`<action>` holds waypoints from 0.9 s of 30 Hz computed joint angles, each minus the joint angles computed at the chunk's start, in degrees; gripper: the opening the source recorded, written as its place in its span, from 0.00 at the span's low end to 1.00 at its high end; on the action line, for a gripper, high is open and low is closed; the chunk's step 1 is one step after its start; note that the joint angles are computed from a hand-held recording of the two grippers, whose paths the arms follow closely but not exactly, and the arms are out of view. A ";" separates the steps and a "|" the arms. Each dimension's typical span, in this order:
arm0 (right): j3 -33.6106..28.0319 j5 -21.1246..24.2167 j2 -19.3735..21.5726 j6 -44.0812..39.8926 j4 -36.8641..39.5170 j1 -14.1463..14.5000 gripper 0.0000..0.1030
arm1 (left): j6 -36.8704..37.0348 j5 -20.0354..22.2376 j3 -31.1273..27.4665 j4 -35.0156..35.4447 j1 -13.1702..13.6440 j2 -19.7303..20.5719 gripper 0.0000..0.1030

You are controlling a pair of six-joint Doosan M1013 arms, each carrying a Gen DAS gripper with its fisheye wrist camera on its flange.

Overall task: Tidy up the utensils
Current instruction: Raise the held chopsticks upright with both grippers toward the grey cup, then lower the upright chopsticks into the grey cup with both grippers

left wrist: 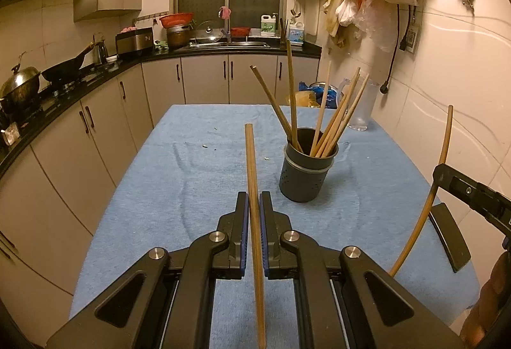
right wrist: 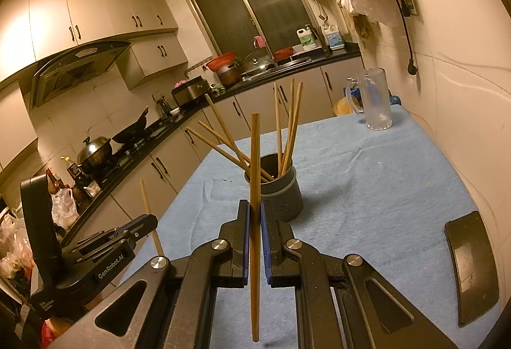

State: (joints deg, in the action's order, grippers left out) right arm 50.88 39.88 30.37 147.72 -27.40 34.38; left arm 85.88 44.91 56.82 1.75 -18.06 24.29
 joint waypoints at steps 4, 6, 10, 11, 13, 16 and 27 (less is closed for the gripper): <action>-0.51 -0.06 0.25 0.53 -0.23 -0.43 0.07 | 0.39 0.85 -1.16 -0.83 0.32 0.77 0.06; -0.72 -0.29 0.36 0.89 -0.68 -0.63 0.07 | 0.19 1.12 -1.82 -0.89 0.37 1.18 0.06; -1.33 -0.83 0.56 2.07 -1.75 -1.14 0.07 | 0.34 1.69 -3.44 -1.74 0.50 2.03 0.06; -1.43 -0.94 0.56 2.34 -2.09 -1.21 0.07 | 0.53 1.89 -4.04 -2.18 0.55 2.28 0.06; -2.14 -0.88 0.73 2.51 -2.80 -1.39 0.07 | 1.39 2.43 -5.33 -3.72 0.76 2.75 0.06; -3.20 -1.12 0.96 2.47 -3.51 -1.56 0.07 | 2.41 3.47 -8.06 -5.65 1.03 3.76 0.06; -10.31 -0.83 3.76 1.62 -4.96 -2.64 0.07 | 2.80 8.05 -22.14 -8.83 1.43 9.38 0.06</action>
